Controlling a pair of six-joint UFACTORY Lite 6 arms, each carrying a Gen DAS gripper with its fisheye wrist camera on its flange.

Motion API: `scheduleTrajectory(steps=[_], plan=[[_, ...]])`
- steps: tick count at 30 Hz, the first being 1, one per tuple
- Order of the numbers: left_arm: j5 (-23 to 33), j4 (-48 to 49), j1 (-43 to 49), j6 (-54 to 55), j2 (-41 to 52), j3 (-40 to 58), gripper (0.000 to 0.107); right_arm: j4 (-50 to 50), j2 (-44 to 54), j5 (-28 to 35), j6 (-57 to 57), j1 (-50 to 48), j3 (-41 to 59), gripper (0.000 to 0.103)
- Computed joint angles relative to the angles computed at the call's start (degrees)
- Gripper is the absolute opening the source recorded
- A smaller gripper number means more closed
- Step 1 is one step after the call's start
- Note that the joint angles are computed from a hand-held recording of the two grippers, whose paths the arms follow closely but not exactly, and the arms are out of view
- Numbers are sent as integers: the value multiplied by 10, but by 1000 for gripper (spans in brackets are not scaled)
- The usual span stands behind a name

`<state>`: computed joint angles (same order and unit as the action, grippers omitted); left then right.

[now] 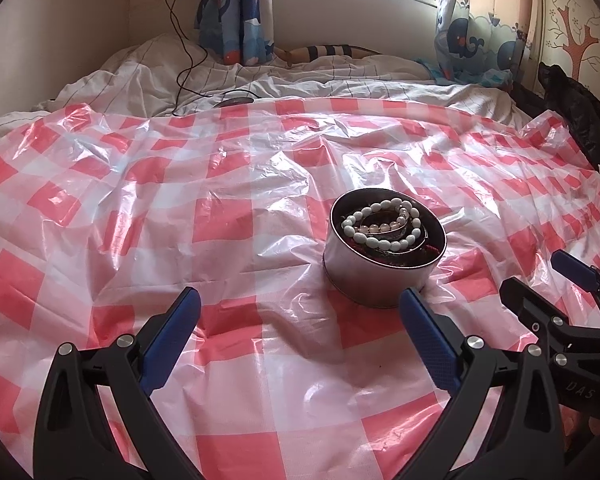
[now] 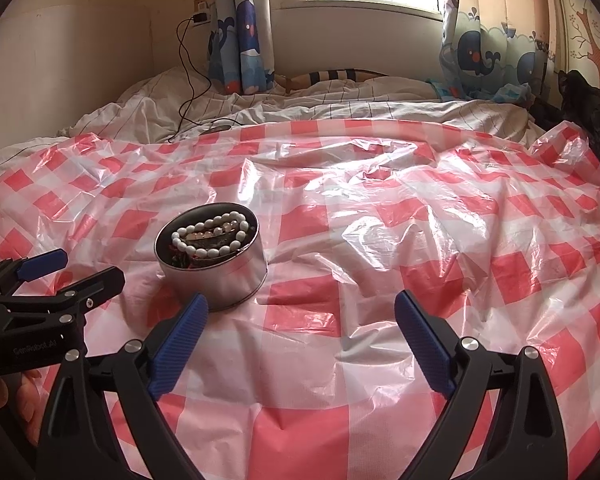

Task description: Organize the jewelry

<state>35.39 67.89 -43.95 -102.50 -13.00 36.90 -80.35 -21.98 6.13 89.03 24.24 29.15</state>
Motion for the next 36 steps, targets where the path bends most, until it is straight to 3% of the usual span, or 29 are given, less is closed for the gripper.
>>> scheduleTrajectory(steps=[14,36], plan=[[-3,-5,2,7,10,4,95,28,6,4,-27,4,3,92],[-4,-37,12,36,25,16,95,-8,14,-2,8,3,2,93]])
